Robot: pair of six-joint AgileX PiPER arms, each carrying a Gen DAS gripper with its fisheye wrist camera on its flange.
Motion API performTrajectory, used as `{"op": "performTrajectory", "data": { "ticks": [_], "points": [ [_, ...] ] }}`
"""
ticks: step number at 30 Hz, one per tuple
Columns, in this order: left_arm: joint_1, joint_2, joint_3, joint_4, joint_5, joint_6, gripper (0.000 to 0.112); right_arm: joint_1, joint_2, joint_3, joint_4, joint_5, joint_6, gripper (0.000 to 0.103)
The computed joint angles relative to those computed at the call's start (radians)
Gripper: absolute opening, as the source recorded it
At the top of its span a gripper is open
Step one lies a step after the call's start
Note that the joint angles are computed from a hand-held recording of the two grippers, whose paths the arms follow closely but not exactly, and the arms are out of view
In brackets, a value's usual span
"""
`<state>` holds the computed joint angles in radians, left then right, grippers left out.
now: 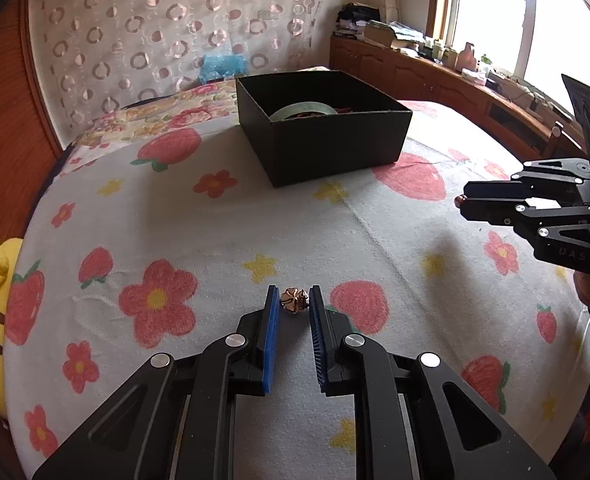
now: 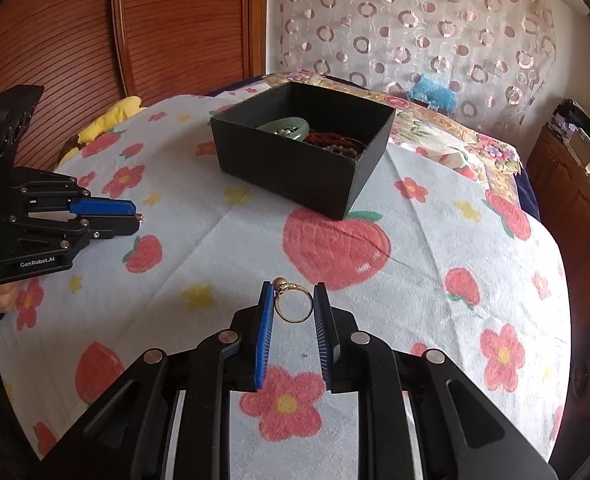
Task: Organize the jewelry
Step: 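Grasp the gold flower earring with the left gripper while the right gripper grasps the gold ring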
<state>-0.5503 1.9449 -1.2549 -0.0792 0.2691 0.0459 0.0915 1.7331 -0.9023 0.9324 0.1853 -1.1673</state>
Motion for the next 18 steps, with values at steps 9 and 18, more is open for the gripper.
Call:
{"op": "performTrajectory", "data": {
  "ticks": [9,18],
  "points": [
    [0.003,-0.033,-0.005,-0.004,-0.016,-0.013,0.014,-0.012,0.003,-0.09,-0.105,0.043,0.109,0.022],
    [0.001,-0.033,-0.055,0.034,-0.001,-0.048,0.014,-0.031,0.075,-0.257,-0.183,0.098,0.239,0.022]
  ]
}}
